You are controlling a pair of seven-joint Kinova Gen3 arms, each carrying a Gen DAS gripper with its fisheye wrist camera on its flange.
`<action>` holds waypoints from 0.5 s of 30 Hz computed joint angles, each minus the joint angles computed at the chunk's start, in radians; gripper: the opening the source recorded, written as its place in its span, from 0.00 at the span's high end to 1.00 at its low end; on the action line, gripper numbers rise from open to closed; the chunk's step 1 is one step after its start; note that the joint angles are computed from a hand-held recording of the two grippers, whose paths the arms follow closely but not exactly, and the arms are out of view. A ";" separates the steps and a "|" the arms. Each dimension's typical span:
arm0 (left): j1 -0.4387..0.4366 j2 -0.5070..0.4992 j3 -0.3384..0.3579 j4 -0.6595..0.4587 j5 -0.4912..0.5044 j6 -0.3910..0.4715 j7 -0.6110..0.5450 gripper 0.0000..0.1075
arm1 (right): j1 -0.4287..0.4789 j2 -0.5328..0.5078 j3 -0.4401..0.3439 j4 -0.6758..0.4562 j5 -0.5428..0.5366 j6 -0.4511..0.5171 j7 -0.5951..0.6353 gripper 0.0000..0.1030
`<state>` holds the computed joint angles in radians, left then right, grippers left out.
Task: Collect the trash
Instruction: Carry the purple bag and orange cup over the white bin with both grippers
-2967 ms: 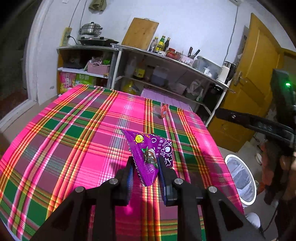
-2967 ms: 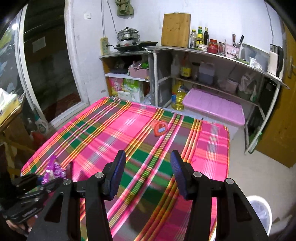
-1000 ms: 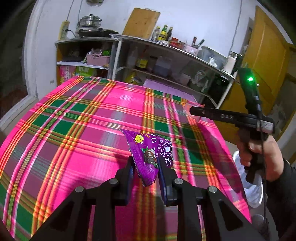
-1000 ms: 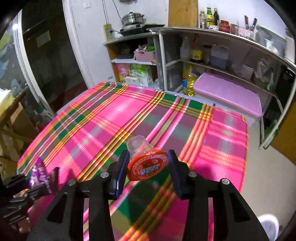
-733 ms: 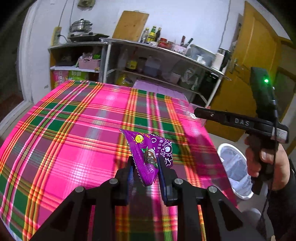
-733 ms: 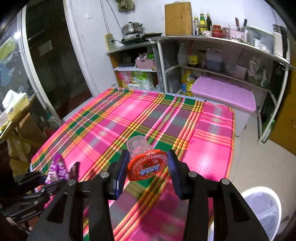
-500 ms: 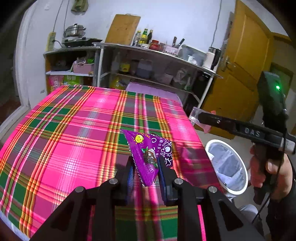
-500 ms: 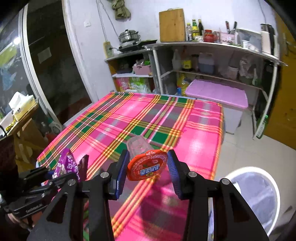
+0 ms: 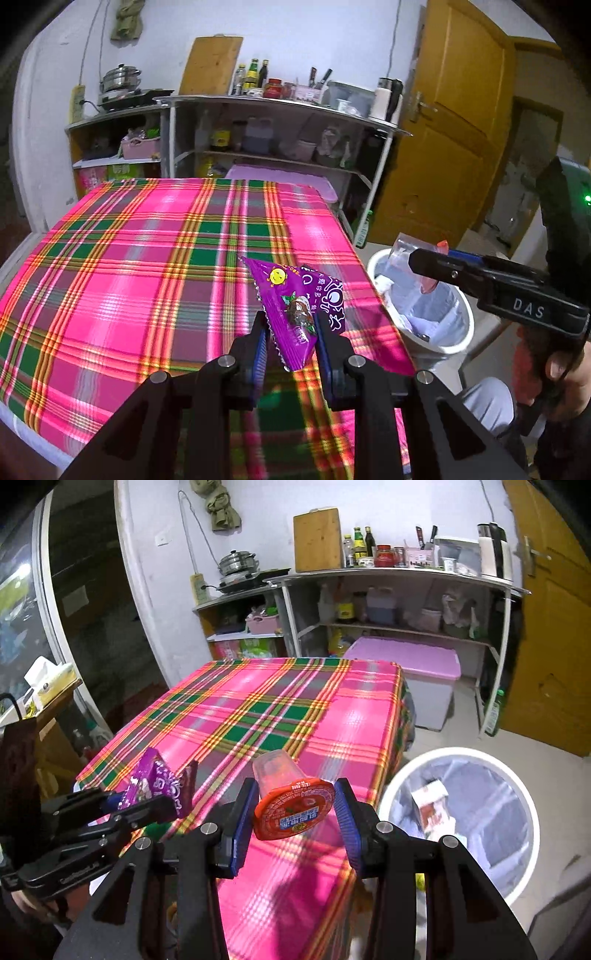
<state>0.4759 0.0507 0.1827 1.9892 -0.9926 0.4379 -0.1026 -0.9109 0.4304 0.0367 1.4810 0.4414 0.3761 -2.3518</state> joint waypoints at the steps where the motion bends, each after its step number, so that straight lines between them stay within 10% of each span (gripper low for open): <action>1: 0.005 0.003 0.004 -0.003 -0.002 0.002 -0.001 0.77 | -0.002 -0.006 0.002 0.010 0.001 -0.004 -0.005 0.58; 15: 0.070 0.052 -0.006 -0.067 0.017 0.010 -0.059 0.77 | -0.033 -0.067 0.070 0.138 0.095 -0.067 -0.154 0.58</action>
<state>0.5457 0.1031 0.1771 1.9226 -0.9761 0.4482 -0.1617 -0.9440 0.3638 0.1063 1.6187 0.5366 0.3092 -2.5061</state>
